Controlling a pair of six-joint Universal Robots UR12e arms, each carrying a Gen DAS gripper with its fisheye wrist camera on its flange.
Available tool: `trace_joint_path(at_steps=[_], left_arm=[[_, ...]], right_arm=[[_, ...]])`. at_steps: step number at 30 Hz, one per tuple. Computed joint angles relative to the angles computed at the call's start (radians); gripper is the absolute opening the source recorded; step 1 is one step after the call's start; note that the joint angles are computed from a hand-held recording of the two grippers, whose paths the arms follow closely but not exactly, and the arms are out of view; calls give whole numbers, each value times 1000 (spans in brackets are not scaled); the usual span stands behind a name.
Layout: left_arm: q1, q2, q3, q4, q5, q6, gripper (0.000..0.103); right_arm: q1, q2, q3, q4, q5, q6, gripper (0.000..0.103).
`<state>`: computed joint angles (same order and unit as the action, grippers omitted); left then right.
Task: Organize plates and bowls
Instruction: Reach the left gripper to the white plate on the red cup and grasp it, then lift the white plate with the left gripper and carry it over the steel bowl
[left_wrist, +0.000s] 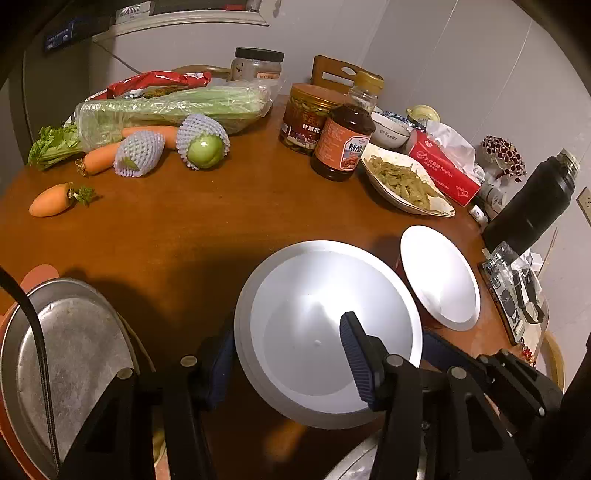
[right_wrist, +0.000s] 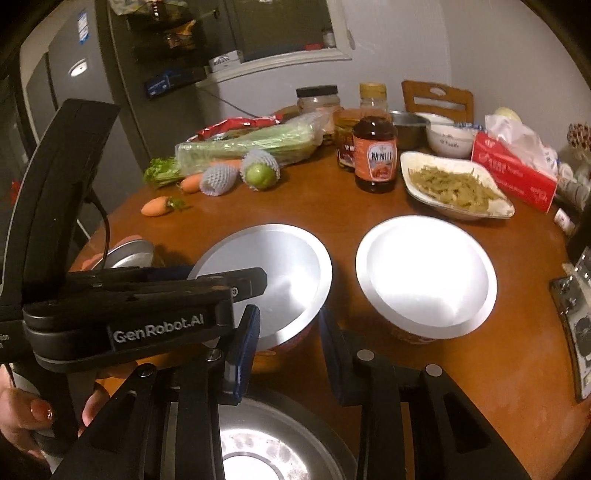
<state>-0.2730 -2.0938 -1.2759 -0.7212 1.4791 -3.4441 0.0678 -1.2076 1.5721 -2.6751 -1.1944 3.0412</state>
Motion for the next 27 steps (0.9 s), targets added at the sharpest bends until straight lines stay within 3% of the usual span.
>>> trace_joint_path(at_steps=[27], left_arm=[[-16, 104, -118, 147, 29, 12, 54]], right_arm=[[1, -86, 82, -111, 8, 7, 34]])
